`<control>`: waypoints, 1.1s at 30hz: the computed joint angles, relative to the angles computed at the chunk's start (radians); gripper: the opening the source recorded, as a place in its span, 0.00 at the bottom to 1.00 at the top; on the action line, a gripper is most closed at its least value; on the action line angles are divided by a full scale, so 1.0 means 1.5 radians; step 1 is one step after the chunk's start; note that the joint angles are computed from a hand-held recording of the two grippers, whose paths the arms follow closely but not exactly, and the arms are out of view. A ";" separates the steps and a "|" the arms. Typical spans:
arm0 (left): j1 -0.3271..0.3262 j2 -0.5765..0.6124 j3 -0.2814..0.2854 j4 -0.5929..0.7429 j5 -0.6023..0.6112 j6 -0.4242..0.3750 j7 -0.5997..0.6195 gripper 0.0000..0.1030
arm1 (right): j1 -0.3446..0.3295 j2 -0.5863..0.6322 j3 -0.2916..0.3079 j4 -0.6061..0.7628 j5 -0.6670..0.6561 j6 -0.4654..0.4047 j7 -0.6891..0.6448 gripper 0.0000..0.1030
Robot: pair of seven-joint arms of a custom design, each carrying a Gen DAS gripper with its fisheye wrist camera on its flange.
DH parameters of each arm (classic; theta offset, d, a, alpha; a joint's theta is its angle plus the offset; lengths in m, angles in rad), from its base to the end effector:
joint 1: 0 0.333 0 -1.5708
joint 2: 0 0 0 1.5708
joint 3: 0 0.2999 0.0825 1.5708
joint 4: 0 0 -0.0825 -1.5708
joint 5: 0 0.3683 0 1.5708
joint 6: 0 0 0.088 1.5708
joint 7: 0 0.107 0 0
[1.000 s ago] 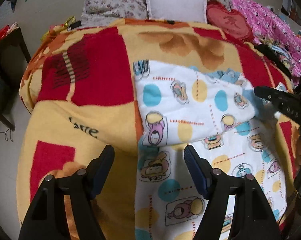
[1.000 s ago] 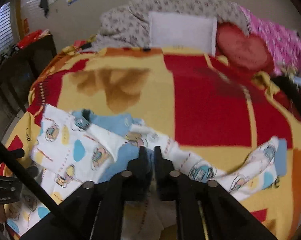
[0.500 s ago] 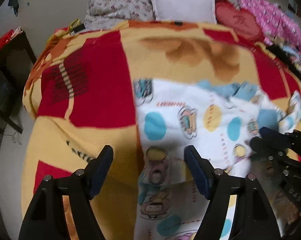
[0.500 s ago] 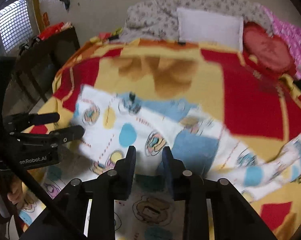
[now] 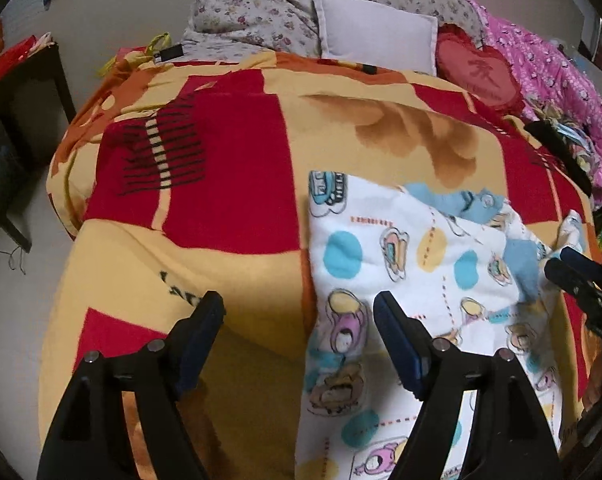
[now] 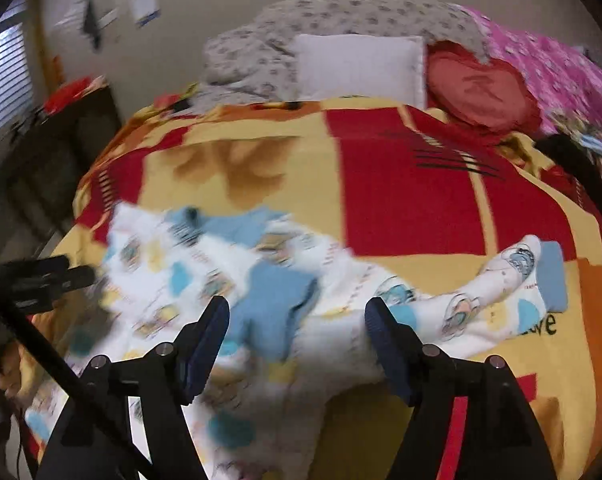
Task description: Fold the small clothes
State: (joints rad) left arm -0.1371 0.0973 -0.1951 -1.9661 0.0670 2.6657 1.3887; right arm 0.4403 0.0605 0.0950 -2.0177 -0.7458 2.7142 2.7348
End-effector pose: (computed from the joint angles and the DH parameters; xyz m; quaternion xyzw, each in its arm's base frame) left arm 0.5749 -0.1968 0.4847 -0.6067 0.7370 -0.2496 0.1626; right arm 0.4974 0.3221 0.4787 -0.6395 0.6678 -0.2254 0.3072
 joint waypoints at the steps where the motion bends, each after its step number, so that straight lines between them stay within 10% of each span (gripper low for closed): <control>1: -0.001 0.005 0.000 0.006 0.003 -0.004 -0.005 0.74 | -0.005 0.011 -0.002 0.006 0.020 0.011 -0.008 0.72; 4: -0.003 0.020 -0.003 0.018 0.002 -0.018 -0.005 0.74 | -0.008 0.053 -0.008 0.039 0.096 0.009 -0.062 0.58; 6: -0.008 0.027 -0.002 0.021 0.021 -0.029 -0.017 0.75 | -0.006 0.069 -0.007 0.046 0.148 0.026 -0.127 0.06; 13: -0.001 0.021 -0.002 0.019 0.001 -0.007 -0.014 0.75 | 0.032 0.031 -0.050 0.033 -0.014 -0.001 0.002 0.05; 33: -0.028 0.165 0.033 0.208 0.199 -0.111 -0.194 0.75 | 0.030 0.090 -0.045 0.086 0.094 -0.014 -0.110 0.06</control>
